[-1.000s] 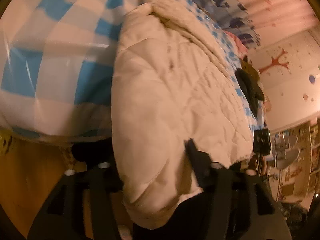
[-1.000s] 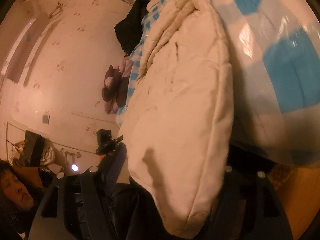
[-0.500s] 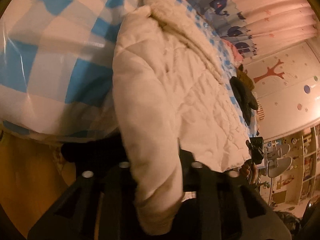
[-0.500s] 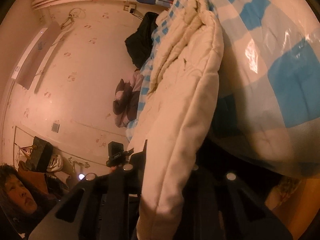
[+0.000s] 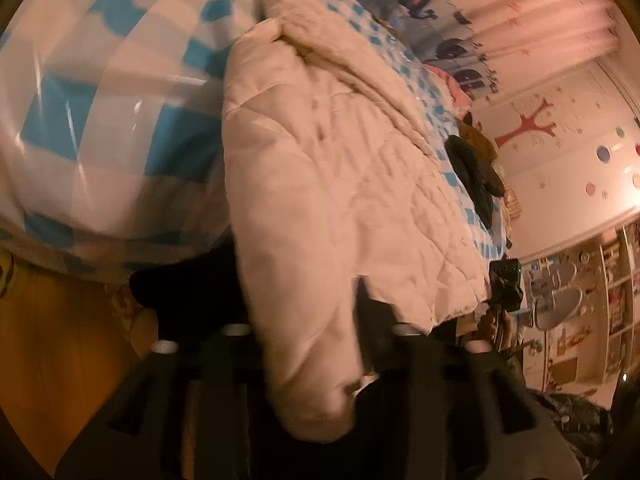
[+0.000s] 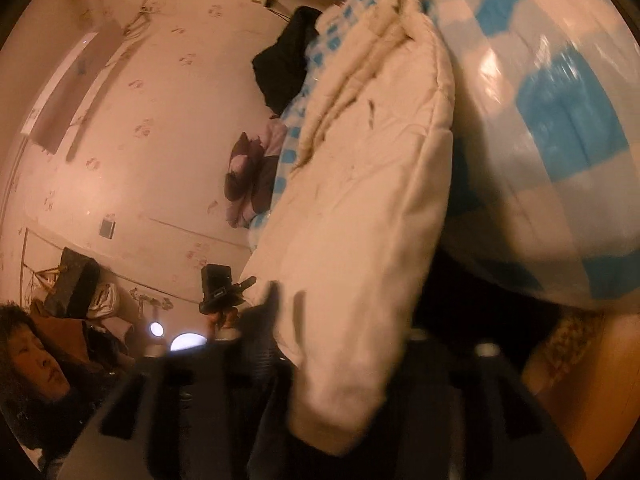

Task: Fold large clothes

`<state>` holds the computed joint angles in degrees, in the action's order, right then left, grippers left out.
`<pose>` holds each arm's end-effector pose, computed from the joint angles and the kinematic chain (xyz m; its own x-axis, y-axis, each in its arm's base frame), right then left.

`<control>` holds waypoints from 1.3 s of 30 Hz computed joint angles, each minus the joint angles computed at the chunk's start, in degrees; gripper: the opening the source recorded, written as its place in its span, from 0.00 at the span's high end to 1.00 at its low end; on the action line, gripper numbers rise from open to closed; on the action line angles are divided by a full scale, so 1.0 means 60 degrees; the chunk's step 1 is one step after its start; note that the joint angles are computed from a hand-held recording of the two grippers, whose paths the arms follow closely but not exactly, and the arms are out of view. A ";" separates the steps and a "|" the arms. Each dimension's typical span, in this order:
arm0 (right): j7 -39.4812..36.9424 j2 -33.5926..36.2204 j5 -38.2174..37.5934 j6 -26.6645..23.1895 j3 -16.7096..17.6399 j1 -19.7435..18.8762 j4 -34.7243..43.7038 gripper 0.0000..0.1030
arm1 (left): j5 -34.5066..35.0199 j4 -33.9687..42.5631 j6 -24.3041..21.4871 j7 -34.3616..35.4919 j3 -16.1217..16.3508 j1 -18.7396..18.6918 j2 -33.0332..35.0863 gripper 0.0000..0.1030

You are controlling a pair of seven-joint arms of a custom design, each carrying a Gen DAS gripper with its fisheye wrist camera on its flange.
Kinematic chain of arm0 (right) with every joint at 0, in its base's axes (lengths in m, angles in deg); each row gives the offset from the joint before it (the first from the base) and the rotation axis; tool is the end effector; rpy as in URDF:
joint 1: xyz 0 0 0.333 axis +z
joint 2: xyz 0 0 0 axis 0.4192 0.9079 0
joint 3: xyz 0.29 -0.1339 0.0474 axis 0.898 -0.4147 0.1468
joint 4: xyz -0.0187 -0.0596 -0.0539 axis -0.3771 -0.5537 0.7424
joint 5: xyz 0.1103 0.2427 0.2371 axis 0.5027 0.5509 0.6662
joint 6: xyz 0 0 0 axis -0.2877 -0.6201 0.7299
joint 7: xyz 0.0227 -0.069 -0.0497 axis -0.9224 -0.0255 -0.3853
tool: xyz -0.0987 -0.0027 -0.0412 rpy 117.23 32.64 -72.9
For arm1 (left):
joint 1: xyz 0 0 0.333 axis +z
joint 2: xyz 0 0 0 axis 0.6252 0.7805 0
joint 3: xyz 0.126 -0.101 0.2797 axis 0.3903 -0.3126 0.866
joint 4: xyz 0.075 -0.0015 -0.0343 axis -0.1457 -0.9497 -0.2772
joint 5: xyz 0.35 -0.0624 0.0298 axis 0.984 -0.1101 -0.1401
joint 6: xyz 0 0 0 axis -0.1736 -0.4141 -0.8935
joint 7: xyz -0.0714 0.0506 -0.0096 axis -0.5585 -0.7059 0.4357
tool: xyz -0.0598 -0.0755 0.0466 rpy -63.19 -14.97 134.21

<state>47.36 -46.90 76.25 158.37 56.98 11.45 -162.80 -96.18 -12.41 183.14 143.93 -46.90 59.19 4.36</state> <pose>0.6796 -0.0192 0.3415 0.0224 -0.3032 -0.9527 -0.9227 0.3604 -0.1364 0.6910 0.0941 0.3789 -0.0269 -0.7265 0.6866 -0.9341 -0.2264 -0.2762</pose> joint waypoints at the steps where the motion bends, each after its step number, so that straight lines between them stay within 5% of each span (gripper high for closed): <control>1: 0.0088 0.0124 0.0036 -0.0046 0.0019 -0.0011 0.0113 0.49 | -0.0024 -0.0056 0.0125 -0.0009 0.0020 -0.0010 0.0017 0.46; 7: 0.0375 0.0597 0.0112 0.0100 0.0164 -0.0044 0.0636 0.51 | -0.0208 0.0163 0.0271 -0.0374 -0.0088 0.0024 0.0398 0.43; 9: 0.0267 0.0600 0.0104 0.0248 0.0222 -0.0034 0.0667 0.73 | -0.0243 0.0178 0.0359 -0.0355 -0.0151 0.0027 0.0437 0.44; 11: -0.0005 0.0455 0.0262 0.0470 0.0282 -0.0042 0.0501 0.79 | -0.0241 0.0188 0.0415 -0.0319 -0.0194 0.0018 0.0483 0.77; 14: -0.0377 0.0169 0.0606 0.0761 0.0305 -0.0024 0.0201 0.82 | -0.0276 0.0099 0.0565 -0.0064 -0.0281 0.0020 0.0424 0.90; 19: -0.1102 -0.0273 0.1373 0.0736 0.0298 -0.0019 -0.0149 0.84 | -0.1094 -0.0508 0.0844 0.0844 -0.0500 0.0240 -0.0299 0.93; 27: -0.1665 -0.1049 0.1656 0.0092 -0.0174 0.0139 -0.0979 0.84 | -0.1927 -0.1347 -0.0208 0.2474 -0.0043 0.0283 -0.1368 0.93; 30: -0.1401 -0.0860 0.1412 -0.0125 -0.0348 0.0177 -0.1078 0.84 | -0.1500 -0.1222 -0.0624 0.2014 0.0332 0.0148 -0.1014 0.90; 33: -0.1057 -0.0623 0.1176 -0.0243 -0.0403 0.0173 -0.1023 0.79 | -0.1653 -0.1327 -0.0732 0.1654 0.0416 0.0302 -0.0680 0.74; 35: -0.0837 -0.0498 0.1057 -0.0342 -0.0389 0.0119 -0.0962 0.58 | -0.1724 -0.1558 -0.0438 0.1564 0.0458 0.0336 -0.0664 0.47; 37: -0.0639 -0.0388 0.0923 -0.0373 -0.0363 0.0102 -0.0870 0.40 | -0.1810 -0.1717 -0.0222 0.1303 0.0519 0.0419 -0.0608 0.35; 39: -0.0531 -0.0261 0.0852 -0.0434 -0.0313 0.0056 -0.0751 0.38 | -0.1884 -0.1722 -0.0179 0.1170 0.0536 0.0565 -0.0452 0.26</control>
<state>44.17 -48.47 81.37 155.77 55.10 11.78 -167.31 -107.49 -22.75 182.06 150.95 -43.68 62.58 1.65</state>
